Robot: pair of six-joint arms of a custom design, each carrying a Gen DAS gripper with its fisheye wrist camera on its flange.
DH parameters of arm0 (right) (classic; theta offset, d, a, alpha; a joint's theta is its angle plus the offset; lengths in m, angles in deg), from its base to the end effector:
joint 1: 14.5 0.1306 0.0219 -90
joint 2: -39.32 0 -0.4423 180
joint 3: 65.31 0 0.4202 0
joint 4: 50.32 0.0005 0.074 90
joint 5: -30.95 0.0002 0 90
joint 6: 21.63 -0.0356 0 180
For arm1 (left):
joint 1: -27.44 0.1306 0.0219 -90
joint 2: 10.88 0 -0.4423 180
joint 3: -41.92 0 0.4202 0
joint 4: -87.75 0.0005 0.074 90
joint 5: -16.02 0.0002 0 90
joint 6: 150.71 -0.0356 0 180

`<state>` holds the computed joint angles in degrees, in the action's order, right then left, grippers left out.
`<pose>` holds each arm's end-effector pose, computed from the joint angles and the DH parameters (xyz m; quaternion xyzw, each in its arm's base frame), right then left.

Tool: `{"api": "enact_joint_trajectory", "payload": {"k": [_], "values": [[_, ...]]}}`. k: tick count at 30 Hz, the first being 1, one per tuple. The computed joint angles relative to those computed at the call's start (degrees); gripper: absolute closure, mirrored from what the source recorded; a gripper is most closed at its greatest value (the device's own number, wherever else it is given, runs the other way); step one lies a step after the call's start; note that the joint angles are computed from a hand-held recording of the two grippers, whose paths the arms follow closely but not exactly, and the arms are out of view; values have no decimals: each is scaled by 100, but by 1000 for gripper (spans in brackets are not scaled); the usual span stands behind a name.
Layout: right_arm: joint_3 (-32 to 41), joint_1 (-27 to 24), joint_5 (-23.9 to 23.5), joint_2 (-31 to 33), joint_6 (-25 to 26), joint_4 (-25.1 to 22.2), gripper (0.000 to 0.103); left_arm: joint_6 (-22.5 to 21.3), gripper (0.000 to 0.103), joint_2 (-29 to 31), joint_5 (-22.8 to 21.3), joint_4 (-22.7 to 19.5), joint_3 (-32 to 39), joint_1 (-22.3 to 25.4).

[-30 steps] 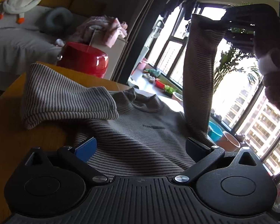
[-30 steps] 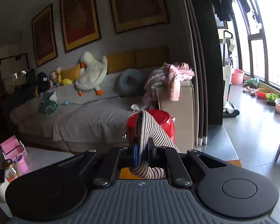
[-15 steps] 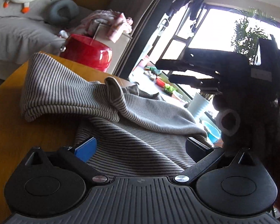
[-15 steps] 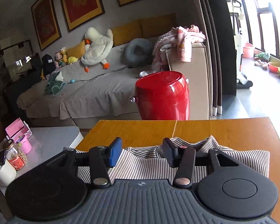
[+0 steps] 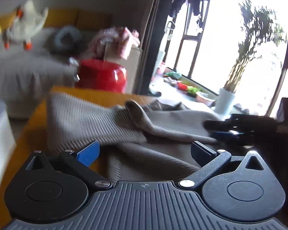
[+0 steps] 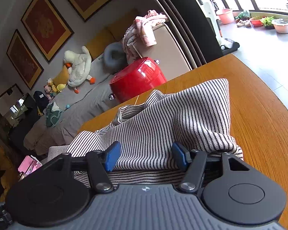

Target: Fold clothes

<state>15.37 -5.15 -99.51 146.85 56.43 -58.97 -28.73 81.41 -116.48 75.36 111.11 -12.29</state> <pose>0.6004 0.1218 0.3037 -0.1394 0.8375 0.3815 0.3654 0.4054 -0.3063 0.3493 -0.1096 0.8379 0.0111 0.5347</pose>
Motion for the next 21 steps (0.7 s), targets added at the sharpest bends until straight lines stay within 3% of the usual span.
{"api": "enact_joint_trajectory", "payload": {"k": [2,4,6,7,9,10,11,14,21], "values": [[-24,5,-78,-12,94,48,30,-862,0,122,-822,-452,243,-42],[-31,-15,-164,-10,44,85,29,-1521,1,242,-1177,-806,388,10],[-28,-43,-249,1,-40,110,29,-1973,7,357,-1191,-1088,492,74],[-23,-55,-284,13,-80,121,29,-2156,15,422,-1175,-1230,552,107],[-26,-53,-287,13,-81,124,29,-2315,23,550,-1119,-1397,631,158],[-30,-48,-277,9,-71,128,28,-2361,32,621,-1086,-1474,668,195],[-34,-43,-265,4,-59,133,27,-2337,50,689,-1097,-1577,709,229],[-122,-39,-196,-50,-139,333,27,-1980,81,706,-1023,-1836,766,390],[-542,-295,-106,-304,-1153,1869,24,-676,85,-25,-828,-2200,995,638]]}}
